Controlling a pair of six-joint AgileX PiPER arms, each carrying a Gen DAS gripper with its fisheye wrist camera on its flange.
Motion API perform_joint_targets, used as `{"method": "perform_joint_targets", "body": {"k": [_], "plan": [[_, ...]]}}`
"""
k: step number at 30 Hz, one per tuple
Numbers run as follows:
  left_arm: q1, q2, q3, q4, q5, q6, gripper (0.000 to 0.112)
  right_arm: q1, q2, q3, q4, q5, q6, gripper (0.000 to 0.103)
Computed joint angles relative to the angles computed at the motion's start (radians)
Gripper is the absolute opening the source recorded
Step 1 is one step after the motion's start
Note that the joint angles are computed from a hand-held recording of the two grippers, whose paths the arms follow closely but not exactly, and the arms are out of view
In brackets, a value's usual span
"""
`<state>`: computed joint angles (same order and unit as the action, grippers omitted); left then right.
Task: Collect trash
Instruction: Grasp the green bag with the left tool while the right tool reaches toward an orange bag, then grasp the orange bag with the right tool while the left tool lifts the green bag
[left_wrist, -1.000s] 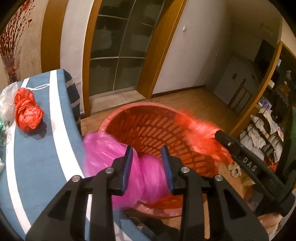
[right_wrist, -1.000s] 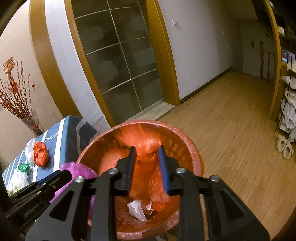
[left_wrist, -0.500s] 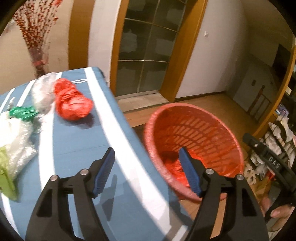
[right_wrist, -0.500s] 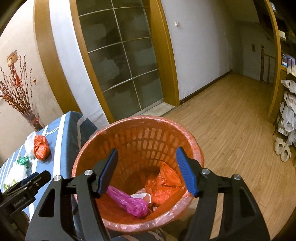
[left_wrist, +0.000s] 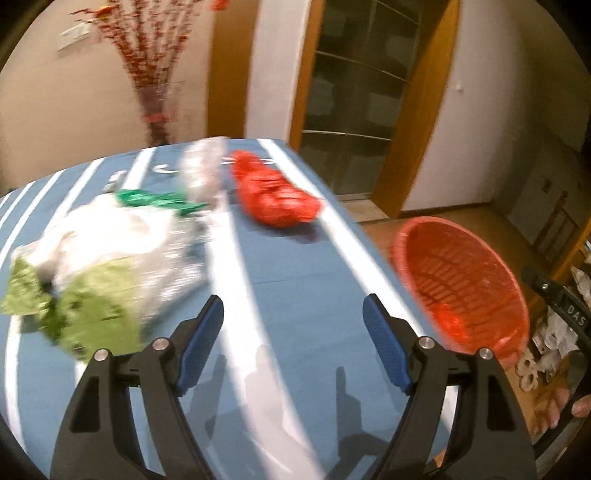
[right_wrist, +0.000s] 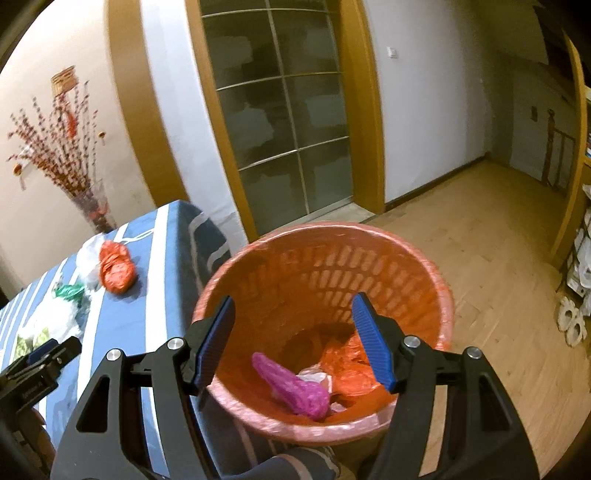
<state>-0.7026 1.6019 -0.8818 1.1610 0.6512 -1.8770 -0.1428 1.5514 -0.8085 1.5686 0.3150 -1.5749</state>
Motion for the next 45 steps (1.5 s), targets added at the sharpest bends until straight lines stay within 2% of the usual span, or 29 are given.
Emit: {"method": "perform_joint_targets", "body": {"k": [7,12,15,18,25,27,30,31,33,35,43,45], "plan": [[0.030,-0.206,0.223,-0.006,0.142,-0.080,0.076,0.100,-0.032,0.033,0.010,-0.023,-0.019,0.065],[0.120,-0.340,0.341,-0.049,0.183,-0.085,0.074,0.175,-0.039,0.044,0.020,-0.041,-0.032,0.065],[0.206,-0.396,0.385,-0.074,0.144,-0.059,0.063,0.226,-0.040,0.049,0.053,-0.062,-0.064,0.065],[0.286,-0.410,0.408,-0.072,0.075,-0.043,0.058,0.267,-0.037,0.050,0.072,-0.077,-0.078,0.065],[0.430,-0.348,0.399,-0.076,-0.070,-0.013,0.048,0.353,-0.021,0.037,0.099,-0.118,-0.088,0.065],[0.466,-0.326,0.398,-0.081,-0.114,-0.011,0.039,0.373,-0.014,0.031,0.107,-0.126,-0.095,0.065],[0.465,-0.325,0.407,-0.060,-0.120,-0.032,0.030,0.401,-0.001,0.023,0.117,-0.136,-0.103,0.065],[0.475,-0.329,0.412,-0.051,-0.137,-0.033,0.020,0.412,0.005,0.018,0.123,-0.139,-0.106,0.065],[0.479,-0.335,0.420,-0.037,-0.146,-0.043,0.019,0.428,0.010,0.013,0.128,-0.144,-0.109,0.065],[0.462,-0.349,0.431,-0.011,-0.130,-0.066,0.019,0.447,0.018,0.005,0.133,-0.147,-0.111,0.065],[0.321,-0.462,0.424,-0.026,0.071,-0.024,0.019,0.500,0.058,-0.051,0.096,-0.145,-0.071,0.065],[0.309,-0.502,0.419,-0.038,0.109,0.004,0.019,0.516,0.082,-0.086,0.041,-0.148,-0.006,0.065]]}}
